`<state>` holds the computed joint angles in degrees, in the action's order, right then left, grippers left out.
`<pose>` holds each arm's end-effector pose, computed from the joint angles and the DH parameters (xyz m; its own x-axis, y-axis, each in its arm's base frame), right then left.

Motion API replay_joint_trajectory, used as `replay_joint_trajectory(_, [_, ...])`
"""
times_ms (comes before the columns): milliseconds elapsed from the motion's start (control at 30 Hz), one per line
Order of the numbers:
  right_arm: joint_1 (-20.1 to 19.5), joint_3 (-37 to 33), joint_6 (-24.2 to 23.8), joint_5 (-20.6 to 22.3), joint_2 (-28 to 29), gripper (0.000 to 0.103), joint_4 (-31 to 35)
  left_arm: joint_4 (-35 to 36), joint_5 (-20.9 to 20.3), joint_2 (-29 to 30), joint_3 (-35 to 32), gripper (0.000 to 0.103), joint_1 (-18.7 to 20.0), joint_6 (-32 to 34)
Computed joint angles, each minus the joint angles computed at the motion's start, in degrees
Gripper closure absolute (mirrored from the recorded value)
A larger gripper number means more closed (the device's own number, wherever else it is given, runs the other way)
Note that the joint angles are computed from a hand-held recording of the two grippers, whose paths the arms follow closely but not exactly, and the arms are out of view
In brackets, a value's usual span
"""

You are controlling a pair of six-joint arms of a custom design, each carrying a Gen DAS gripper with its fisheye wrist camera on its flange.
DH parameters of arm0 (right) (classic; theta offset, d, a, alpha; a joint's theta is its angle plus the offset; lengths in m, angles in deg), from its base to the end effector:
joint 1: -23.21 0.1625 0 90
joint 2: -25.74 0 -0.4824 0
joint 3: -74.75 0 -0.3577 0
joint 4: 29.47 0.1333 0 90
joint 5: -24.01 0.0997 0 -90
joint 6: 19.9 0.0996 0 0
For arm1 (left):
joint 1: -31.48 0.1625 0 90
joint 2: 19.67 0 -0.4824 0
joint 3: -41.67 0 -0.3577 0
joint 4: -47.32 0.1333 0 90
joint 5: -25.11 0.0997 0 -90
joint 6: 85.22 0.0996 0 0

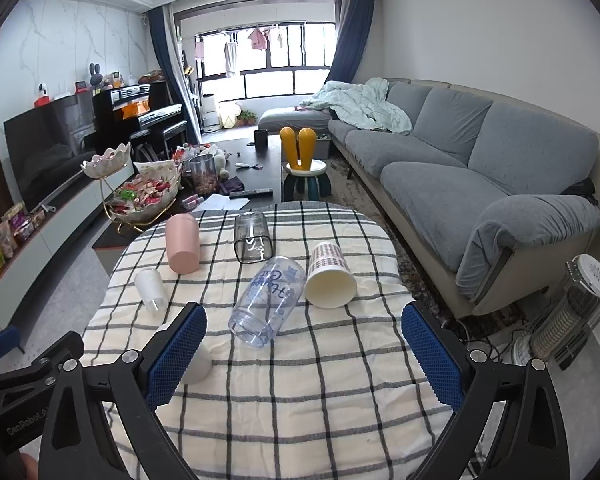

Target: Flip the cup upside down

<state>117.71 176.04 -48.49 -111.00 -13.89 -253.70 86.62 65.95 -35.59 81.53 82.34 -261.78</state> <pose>0.1128 -0.6315 0.2294 -0.6541 0.3990 0.6426 -0.3832 0.5576 -0.7364 -0.2997 -0.6988 0.0466 -0.6871 0.1899 -0.7013 0.6059 0.6824 -0.4089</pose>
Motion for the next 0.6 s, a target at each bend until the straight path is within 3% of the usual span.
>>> replay_joint_trajectory(600, [0.0,0.2,0.2,-0.1,-0.1,0.005,-0.1,0.6,0.1,0.2,-0.7,0.000,0.0,-0.4])
